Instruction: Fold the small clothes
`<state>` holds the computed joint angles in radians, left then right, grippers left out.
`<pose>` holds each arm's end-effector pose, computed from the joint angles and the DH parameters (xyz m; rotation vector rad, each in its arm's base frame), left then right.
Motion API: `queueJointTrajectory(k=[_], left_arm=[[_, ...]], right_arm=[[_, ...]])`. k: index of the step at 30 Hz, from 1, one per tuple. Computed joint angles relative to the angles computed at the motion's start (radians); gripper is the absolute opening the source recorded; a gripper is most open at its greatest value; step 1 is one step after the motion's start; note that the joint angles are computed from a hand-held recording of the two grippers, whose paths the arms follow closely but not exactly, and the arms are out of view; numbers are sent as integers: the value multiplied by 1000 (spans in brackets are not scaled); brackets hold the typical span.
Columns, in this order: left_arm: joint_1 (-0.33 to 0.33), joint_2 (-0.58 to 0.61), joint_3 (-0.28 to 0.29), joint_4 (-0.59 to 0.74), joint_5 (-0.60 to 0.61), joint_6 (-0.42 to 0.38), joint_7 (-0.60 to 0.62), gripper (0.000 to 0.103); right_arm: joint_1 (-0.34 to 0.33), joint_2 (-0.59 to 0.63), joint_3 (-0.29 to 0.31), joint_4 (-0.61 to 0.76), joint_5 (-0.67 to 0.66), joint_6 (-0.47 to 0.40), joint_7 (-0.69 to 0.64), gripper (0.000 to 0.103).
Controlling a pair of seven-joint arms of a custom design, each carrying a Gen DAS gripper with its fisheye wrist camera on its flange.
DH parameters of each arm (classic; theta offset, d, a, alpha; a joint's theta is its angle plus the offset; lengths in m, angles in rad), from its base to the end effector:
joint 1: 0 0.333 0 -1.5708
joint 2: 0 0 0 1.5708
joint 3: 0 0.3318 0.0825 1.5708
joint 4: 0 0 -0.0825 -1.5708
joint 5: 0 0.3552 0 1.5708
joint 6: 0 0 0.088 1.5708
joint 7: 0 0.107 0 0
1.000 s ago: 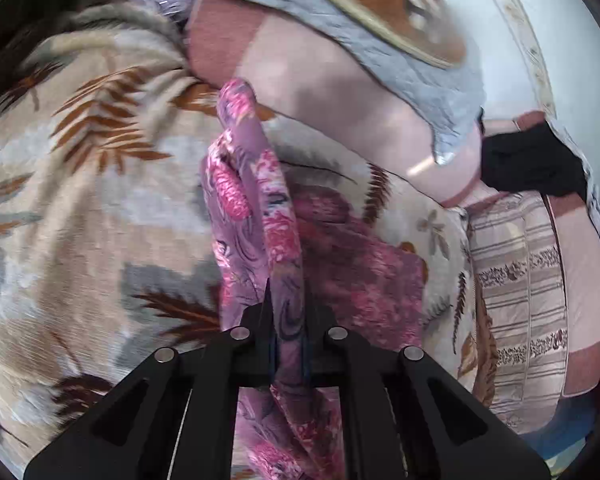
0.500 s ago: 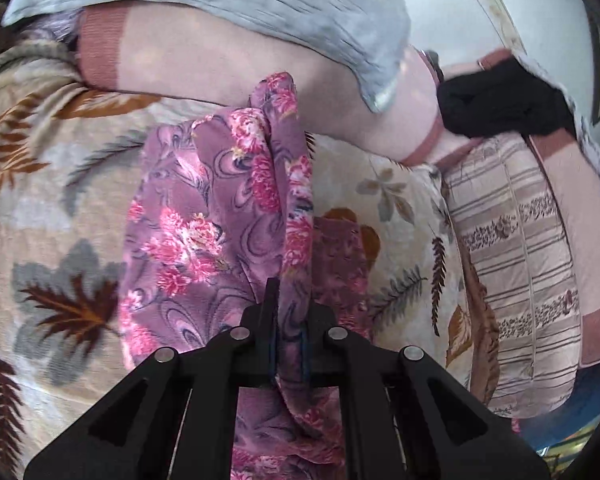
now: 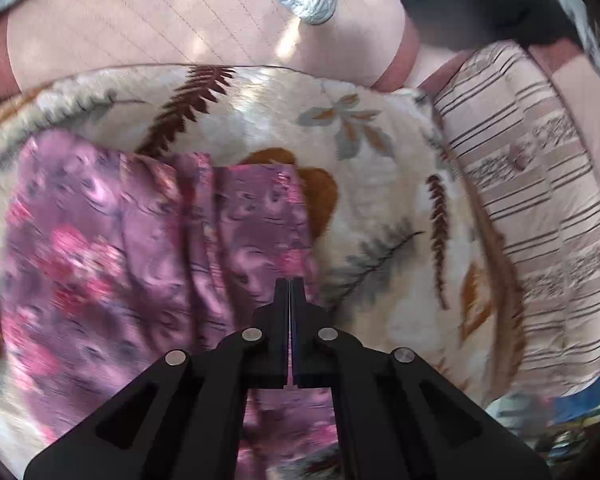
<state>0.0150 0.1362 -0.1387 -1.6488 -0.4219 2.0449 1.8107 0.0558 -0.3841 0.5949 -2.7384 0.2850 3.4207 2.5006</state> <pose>0.5979 -0.0916 0.5807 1.8625 -2.3117 0.7291 0.3308 0.2328 0.4805 -1.0659 1.8276 -0.1613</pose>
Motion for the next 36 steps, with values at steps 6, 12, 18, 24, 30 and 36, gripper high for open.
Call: queueJointTrajectory(k=[6, 12, 18, 24, 30, 36], left_arm=[[-34, 59, 4, 116, 256, -113, -45, 51], [-103, 92, -4, 121, 485, -156, -74, 60], [-109, 70, 4, 57, 568, -149, -120, 16], [-74, 4, -9, 19, 387, -90, -86, 3], [-78, 3, -30, 32, 215, -96, -60, 2], [-43, -35, -5, -21, 54, 38, -62, 4]], right_arm=[[268, 194, -256, 109, -168, 82, -44, 62], [336, 311, -289, 224, -196, -1, -150, 47], [455, 323, -439, 217, -368, 66, -39, 12], [427, 247, -407, 131, -246, 200, -74, 10], [402, 139, -381, 6, -49, 272, -100, 10], [514, 138, -579, -59, -189, 204, 188, 10]])
